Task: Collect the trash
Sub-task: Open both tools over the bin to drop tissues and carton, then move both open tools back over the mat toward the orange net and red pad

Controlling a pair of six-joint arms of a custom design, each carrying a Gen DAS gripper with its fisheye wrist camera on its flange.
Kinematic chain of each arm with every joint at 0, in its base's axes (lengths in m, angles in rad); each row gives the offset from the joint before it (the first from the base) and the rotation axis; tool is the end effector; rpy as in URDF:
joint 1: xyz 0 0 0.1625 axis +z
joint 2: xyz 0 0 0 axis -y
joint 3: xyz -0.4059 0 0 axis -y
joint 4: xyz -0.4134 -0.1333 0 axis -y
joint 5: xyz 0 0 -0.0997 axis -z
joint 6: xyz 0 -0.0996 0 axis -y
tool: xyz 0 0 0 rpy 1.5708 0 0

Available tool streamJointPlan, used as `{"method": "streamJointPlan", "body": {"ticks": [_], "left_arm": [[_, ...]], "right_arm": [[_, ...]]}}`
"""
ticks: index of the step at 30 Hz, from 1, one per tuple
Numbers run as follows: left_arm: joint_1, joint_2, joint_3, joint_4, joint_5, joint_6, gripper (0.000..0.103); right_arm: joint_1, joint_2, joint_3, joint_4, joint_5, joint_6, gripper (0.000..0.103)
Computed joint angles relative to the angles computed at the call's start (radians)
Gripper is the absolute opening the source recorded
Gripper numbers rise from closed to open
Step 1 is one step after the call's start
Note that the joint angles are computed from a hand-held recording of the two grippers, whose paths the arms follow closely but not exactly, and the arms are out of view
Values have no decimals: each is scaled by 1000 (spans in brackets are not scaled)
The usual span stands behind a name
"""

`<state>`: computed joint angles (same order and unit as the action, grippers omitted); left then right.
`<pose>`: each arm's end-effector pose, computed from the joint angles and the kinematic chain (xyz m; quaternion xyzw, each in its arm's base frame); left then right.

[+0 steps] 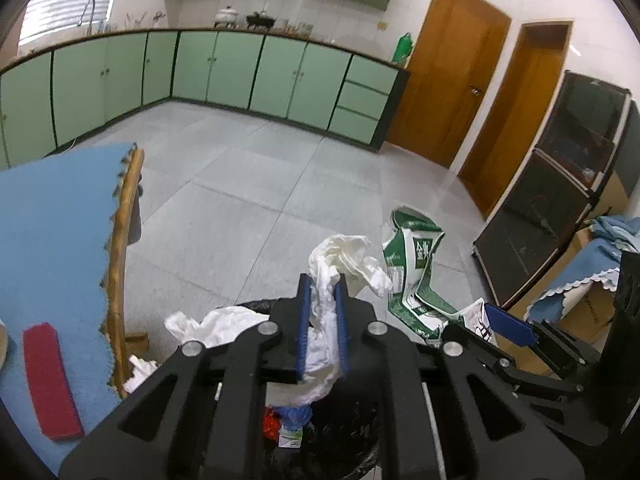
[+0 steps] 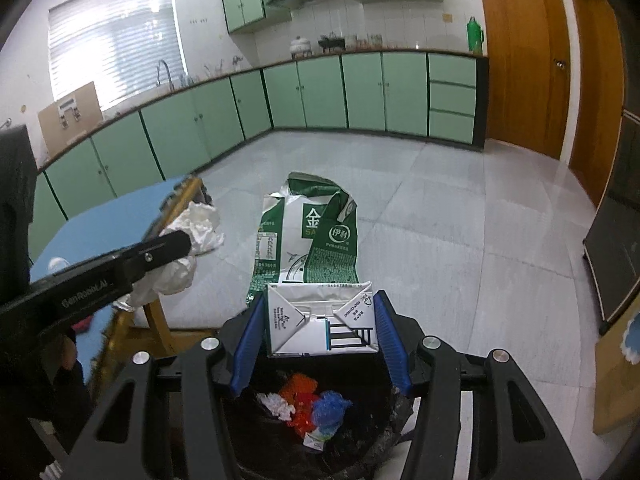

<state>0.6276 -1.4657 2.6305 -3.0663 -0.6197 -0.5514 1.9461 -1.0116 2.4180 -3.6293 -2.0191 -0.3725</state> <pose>-0.1323 -0.3608 0.1640 0.0968 0.8748 -0.4143 0.2318 0.2366 -0.3547 0.0879 0.2711 -0.8858 0.3126 0.2101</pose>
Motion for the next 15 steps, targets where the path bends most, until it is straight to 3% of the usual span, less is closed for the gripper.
{"method": "streamJointPlan", "body": {"ticks": [5,7,11,15], "left_arm": [[35,-7,-10,20,-12,-14,27],[34,-22,-2,26,-6,-22,40],[24,-61,10,63,-5,-50,42],[-19,-157,34,141,30,-85,51]], "right_arm": [[-18,21,-15,12,-29,18,71],[-18,23,-20,8,-36,21,76],[1,31,-33,-2,-65,36,83],[17,17,-20,-21,-79,56,93]]}}
